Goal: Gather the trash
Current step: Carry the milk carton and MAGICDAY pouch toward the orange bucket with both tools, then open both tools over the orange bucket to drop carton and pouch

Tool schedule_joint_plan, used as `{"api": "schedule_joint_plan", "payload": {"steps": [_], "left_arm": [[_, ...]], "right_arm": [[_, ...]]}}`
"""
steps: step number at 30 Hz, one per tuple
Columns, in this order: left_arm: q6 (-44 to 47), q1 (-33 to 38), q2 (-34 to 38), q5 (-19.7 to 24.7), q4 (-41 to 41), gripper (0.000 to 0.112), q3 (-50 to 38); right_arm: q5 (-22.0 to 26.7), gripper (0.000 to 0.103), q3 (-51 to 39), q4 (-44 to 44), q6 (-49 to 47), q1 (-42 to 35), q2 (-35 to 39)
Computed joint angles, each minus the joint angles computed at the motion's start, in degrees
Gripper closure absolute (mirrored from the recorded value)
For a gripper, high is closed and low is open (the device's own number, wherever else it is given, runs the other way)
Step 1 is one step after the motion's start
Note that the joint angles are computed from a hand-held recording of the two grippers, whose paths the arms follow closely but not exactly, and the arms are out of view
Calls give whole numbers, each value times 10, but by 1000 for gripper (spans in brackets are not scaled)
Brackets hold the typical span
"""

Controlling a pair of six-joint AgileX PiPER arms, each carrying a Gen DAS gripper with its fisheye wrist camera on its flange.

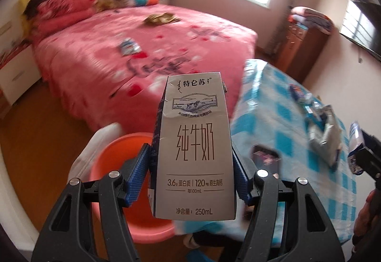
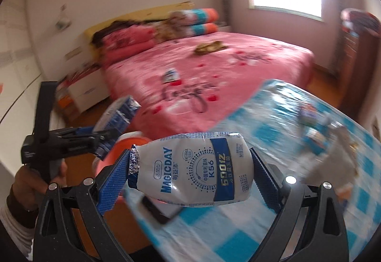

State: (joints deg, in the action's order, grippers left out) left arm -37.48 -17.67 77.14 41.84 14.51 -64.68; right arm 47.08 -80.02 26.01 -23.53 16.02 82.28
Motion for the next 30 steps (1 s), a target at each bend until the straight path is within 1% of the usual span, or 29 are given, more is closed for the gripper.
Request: {"api": "schedule_joint_plan", "payload": {"steps": [2, 6, 10, 12, 15, 19, 20, 21, 24, 27, 30], "left_arm": [[21, 31, -12, -17, -24, 48, 34], [92, 100, -24, -56, -96, 48, 98], [133, 138, -17, -87, -129, 48, 138], [163, 158, -11, -103, -157, 48, 157], [182, 173, 5, -124, -168, 48, 173], [180, 189, 20, -145, -167, 46, 192], [182, 193, 22, -151, -170, 43, 196], [184, 198, 23, -159, -172, 37, 202], [159, 199, 24, -172, -146, 31, 212], [139, 197, 26, -172, -129, 29, 212], [133, 197, 16, -189, -128, 27, 223]], "right_arm": [[-8, 9, -19, -13, 9, 48, 27], [-22, 9, -55, -49, 28, 120, 79], [-22, 9, -98, -71, 41, 169, 137], [-16, 9, -129, -86, 51, 191, 171], [7, 9, -184, -90, 64, 215, 222], [26, 7, -237, -105, 82, 234, 274], [28, 6, -242, -100, 83, 233, 280], [32, 6, -250, -94, 84, 231, 289], [32, 6, -257, -96, 93, 226, 293], [20, 6, -241, -90, 104, 213, 274], [-1, 6, -214, -82, 113, 196, 247]]}}
